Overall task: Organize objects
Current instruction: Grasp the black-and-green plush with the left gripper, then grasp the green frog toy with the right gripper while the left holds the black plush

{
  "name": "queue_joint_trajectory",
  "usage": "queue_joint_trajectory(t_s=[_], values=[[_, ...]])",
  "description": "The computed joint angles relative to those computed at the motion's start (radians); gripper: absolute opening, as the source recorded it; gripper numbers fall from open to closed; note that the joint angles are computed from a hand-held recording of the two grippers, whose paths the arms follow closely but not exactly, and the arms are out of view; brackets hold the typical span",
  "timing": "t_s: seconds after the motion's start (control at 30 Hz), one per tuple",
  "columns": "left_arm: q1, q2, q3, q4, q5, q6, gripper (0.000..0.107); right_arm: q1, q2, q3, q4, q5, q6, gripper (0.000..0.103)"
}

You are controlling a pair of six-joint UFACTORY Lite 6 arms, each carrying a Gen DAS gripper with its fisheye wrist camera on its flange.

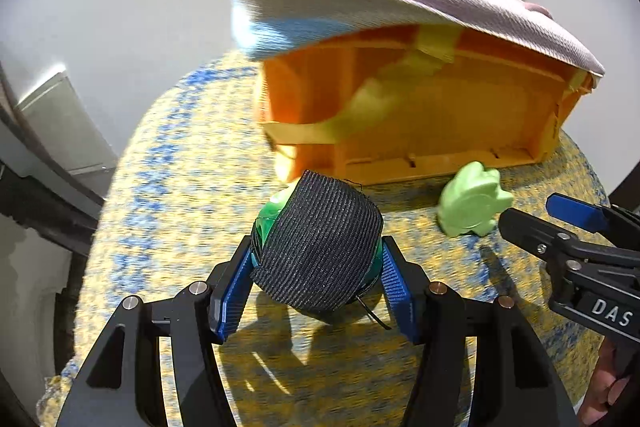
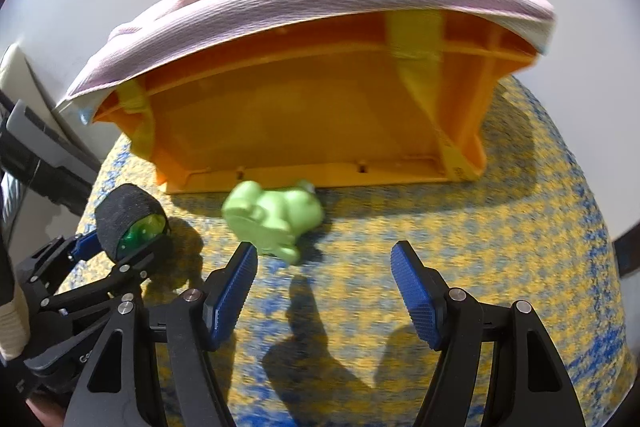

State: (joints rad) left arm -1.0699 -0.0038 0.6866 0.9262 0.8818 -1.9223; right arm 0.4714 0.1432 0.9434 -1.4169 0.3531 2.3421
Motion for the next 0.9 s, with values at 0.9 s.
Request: queue_joint_trajectory(t_s=[0.9], values=[[0.117,-0.123,-0.163,0.093,-0.083,-0.088,0.06,-0.029,0.332,0.412,0.315,0.042,-0.349,0.065]])
